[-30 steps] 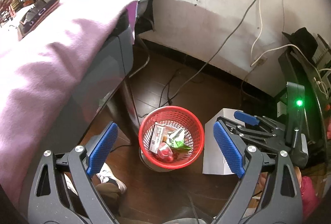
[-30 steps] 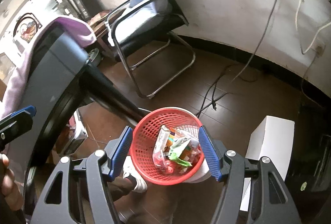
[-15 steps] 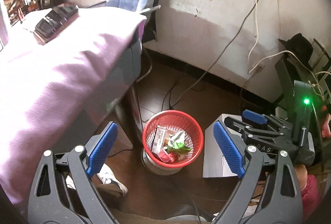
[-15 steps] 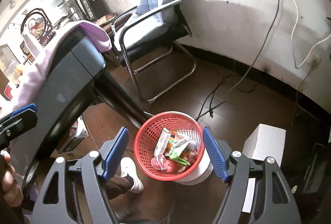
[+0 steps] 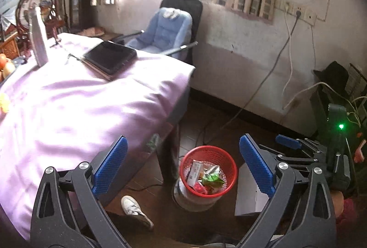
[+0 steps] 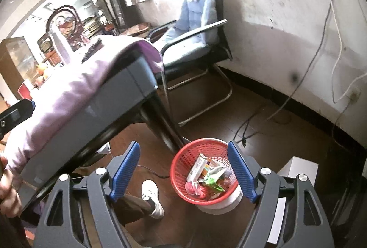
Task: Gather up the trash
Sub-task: 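Return both open tools from the wastebasket to the table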
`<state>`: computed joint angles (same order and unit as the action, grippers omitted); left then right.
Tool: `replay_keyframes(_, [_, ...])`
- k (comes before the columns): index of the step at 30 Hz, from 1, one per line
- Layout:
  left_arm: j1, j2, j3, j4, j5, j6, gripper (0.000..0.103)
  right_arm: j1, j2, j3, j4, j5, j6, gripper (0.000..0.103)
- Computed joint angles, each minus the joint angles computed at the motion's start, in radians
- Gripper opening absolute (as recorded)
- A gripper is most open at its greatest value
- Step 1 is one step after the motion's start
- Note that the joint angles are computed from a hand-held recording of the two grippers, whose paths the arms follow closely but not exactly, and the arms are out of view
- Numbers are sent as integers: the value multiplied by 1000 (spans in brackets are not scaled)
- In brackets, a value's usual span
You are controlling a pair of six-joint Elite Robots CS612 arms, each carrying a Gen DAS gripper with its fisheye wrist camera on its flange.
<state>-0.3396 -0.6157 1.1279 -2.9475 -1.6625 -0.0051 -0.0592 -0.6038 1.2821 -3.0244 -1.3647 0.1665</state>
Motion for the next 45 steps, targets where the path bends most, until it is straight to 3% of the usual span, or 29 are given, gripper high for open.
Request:
replay_keyframes(14, [16,-110,193,-248,65,-26,96,36,-85,99,-135,1,-95,82])
replay_keyframes(27, [35,-172,310,-373,157,-48,96,77,-122,135,-207,58,-176,88])
replay_keyframes(31, [50,-173,315,-355,203,-55,96,96,-106,96,-176,80,-204,89])
replay_keyframes(37, [102,-162,293,-284,272,-92,96,132,-65,0,-90,127,-253,89])
replay_keyframes(41, [163,-145,240,-160,318,-172,96,157,-23,-89,-18,158,-282,89])
replay_keyframes(45, [235,-115,157,-20,264,-277,96,174,22,-184,68,190,-301,89])
